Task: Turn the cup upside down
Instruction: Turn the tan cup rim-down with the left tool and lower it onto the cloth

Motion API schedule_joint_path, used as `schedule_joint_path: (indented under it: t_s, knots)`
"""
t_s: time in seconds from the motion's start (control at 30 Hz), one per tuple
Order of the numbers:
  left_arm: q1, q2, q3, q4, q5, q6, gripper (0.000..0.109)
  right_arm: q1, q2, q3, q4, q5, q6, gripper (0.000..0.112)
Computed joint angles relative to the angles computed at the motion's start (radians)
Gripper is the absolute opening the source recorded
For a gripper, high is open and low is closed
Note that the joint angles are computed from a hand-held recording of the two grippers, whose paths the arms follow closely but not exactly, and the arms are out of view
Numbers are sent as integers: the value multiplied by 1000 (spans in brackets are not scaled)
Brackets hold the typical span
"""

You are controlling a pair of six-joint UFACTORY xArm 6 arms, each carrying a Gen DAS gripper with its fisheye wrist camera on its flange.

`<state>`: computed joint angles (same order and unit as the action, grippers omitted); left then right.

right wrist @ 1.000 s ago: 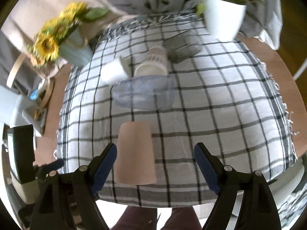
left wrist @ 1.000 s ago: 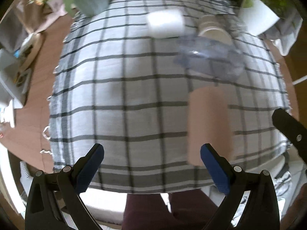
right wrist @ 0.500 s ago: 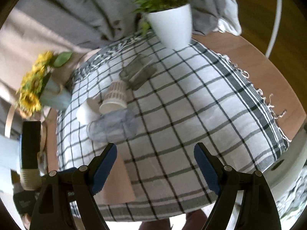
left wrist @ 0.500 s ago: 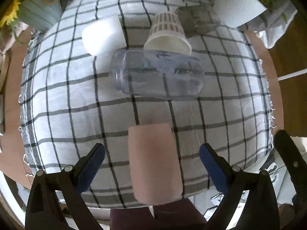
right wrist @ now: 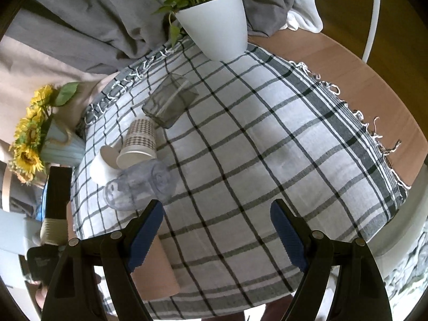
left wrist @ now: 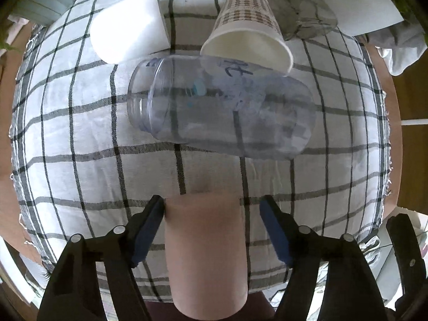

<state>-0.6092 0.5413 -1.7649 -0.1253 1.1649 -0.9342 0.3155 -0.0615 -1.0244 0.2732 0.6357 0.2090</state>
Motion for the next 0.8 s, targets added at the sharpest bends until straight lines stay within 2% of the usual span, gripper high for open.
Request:
schedule_joint_path:
  t_s: [0.07, 0.17, 0.4, 0.8]
  knots:
    - [2, 7, -5, 9, 5, -9, 62, -1, 5, -2, -14, 4, 13, 83]
    - [3, 8, 1, 12, 7, -10, 59, -3, 9, -2, -18, 9, 19, 83]
    - [2, -29, 62, 17, -49, -10, 59, 7, 7, 0, -30, 9, 28, 83]
    - [-32, -152, 139, 185, -105, -100, 58, 19, -19, -1, -32, 0, 19, 83]
